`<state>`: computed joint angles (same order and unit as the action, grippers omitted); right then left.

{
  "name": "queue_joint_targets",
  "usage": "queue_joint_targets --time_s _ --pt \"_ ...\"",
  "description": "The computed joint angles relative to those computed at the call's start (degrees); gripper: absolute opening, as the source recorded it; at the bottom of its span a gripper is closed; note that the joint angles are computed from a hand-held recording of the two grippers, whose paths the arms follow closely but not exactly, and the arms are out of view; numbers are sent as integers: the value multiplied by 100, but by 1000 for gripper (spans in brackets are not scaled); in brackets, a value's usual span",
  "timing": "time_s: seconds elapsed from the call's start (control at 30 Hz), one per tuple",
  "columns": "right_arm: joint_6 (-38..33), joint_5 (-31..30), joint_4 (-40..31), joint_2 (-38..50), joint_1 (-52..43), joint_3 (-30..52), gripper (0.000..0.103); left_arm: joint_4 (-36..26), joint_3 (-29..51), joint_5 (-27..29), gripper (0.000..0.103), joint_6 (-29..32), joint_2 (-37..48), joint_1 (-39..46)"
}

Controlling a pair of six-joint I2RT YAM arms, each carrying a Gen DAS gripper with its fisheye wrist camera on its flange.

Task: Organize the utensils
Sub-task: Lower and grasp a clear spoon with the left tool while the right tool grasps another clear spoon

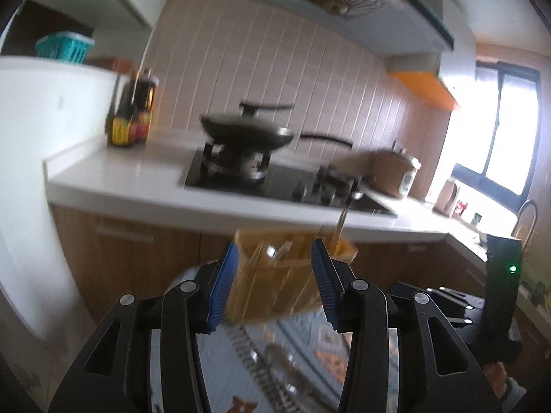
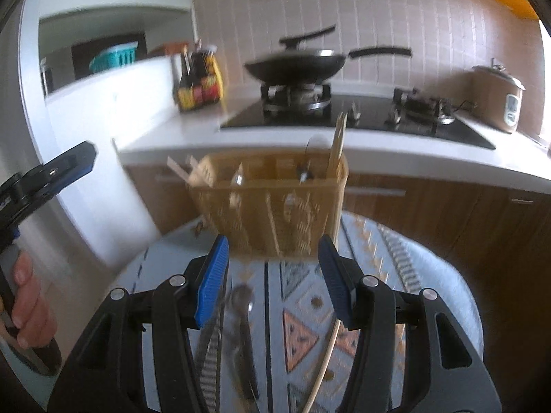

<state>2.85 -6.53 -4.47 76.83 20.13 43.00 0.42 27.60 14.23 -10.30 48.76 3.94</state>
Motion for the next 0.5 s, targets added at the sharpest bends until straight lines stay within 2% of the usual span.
queue_joint_targets --time_s 0.07,0.17,0.27,0.43,0.5 --pt "-143 56 -131 159 125 -2 51 -18 -17 -154 43 85 234 -32" --pt "-213 134 -146 346 239 -102 51 -46 -76 -105 43 274 651 -16" --pt "-279 73 -102 589 285 -194 51 15 -63 -10 48 393 1282 13" --pt "-422 -163 -175 1243 353 -87 51 -379 808 394 50 620 3321 92" --pt "-481 -159 -127 1519 458 -63 51 -432 1120 468 54 550 3984 107"
